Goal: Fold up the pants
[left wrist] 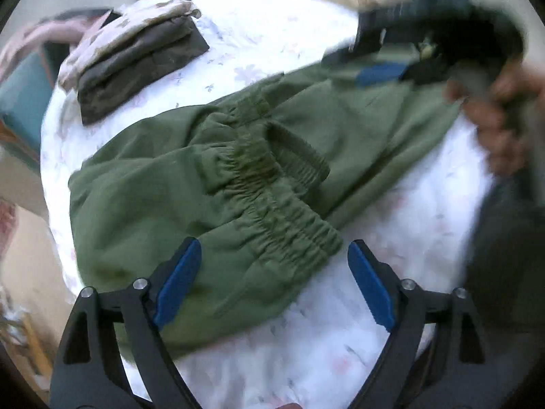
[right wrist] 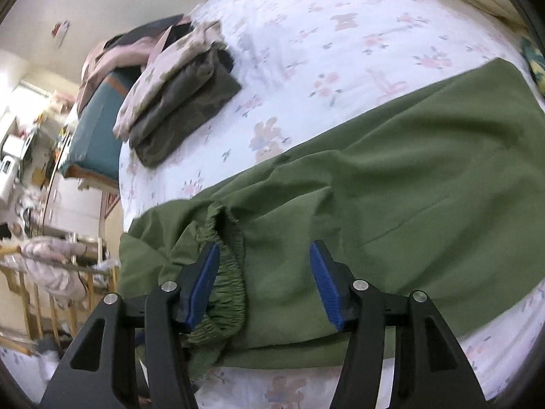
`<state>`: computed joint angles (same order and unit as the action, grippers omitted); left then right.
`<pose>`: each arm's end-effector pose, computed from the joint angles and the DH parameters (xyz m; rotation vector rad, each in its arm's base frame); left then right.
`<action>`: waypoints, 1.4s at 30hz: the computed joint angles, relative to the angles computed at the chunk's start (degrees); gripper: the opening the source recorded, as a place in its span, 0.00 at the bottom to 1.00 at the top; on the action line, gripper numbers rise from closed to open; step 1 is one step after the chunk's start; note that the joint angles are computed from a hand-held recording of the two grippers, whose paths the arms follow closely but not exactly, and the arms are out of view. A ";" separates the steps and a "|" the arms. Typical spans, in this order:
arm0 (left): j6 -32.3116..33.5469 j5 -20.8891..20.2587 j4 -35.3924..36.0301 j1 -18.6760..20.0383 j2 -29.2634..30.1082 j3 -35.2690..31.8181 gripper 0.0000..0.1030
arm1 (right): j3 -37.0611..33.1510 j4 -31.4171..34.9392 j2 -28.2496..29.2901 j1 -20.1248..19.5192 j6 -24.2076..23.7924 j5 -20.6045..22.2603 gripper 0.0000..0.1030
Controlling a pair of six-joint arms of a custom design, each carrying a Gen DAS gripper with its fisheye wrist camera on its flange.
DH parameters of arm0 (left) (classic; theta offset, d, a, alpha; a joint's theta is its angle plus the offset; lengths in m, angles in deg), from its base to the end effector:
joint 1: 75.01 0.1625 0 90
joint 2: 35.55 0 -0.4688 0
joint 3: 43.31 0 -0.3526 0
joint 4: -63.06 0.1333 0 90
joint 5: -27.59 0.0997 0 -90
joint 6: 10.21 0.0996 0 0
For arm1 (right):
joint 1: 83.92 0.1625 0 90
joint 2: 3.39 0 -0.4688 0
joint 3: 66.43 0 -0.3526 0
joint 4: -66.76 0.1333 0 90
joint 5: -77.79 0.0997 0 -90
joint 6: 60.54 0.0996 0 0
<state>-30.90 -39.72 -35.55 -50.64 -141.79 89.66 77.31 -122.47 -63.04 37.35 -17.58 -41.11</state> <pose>-0.1569 -0.2596 0.3357 1.0870 2.4072 -0.0552 0.2764 -0.2910 0.1582 -0.3812 -2.7802 0.7333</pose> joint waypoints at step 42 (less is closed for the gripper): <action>-0.03 18.92 -10.90 17.12 2.46 0.29 0.88 | -13.22 2.65 12.83 4.76 -19.35 -1.18 0.35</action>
<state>-30.93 -20.80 -46.45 -33.52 -139.34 89.95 64.09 -119.82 -50.21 42.11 -36.93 -42.29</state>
